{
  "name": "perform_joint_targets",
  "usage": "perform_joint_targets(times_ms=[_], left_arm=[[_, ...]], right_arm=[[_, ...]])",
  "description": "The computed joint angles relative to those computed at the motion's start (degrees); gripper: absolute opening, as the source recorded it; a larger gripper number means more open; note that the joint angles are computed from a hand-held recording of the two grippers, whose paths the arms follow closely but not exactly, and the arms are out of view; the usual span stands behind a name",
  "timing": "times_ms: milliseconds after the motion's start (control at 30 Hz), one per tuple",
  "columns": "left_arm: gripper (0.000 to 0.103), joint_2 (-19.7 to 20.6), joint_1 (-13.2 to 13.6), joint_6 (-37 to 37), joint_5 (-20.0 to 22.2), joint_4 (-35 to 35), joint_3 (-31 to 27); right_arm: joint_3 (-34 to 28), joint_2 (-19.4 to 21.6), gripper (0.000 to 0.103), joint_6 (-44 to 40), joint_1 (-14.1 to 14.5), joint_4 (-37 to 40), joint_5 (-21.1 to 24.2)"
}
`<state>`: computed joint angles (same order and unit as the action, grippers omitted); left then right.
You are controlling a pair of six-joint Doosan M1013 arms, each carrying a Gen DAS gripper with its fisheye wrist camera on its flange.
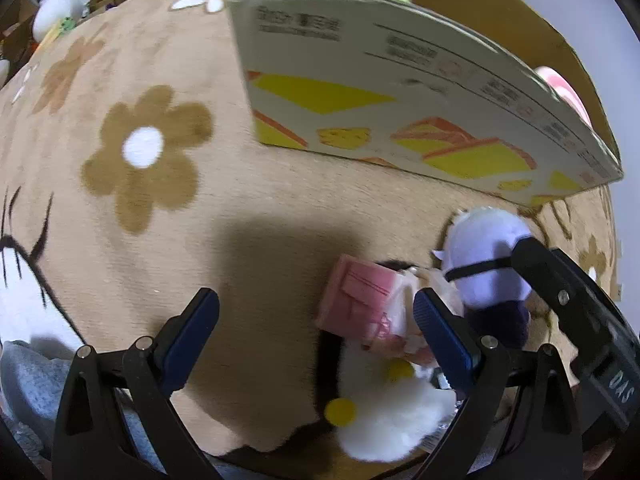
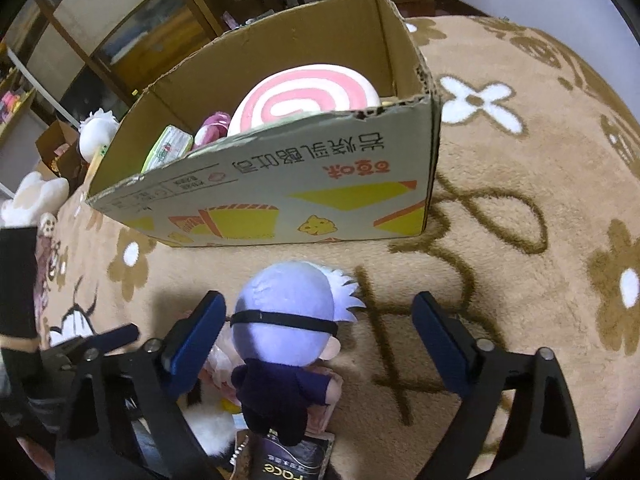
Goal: Organize soft objects
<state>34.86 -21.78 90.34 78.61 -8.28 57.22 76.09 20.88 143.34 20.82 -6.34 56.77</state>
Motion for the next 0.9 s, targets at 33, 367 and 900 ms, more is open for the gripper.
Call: perform_joint_targets(times_ms=[33,367,900], left_arm=[[0.097,0.0,-0.1,0.8,0.0,-0.3,0.0],[0.097,1.3,-1.0,3.1,1.3,0.1,-0.9],[0.097,2.4,-1.2,2.4,-0.5,-0.3,-1.3]], right_arm=[[0.1,0.0,0.093,-0.3,-0.2,0.8,-0.3],[-0.8,1.3,0.078,-5.1,-1.5,8.3,-0.2],[-0.9,2.3,0.063,-8.2,-2.4,15.9,0.0]])
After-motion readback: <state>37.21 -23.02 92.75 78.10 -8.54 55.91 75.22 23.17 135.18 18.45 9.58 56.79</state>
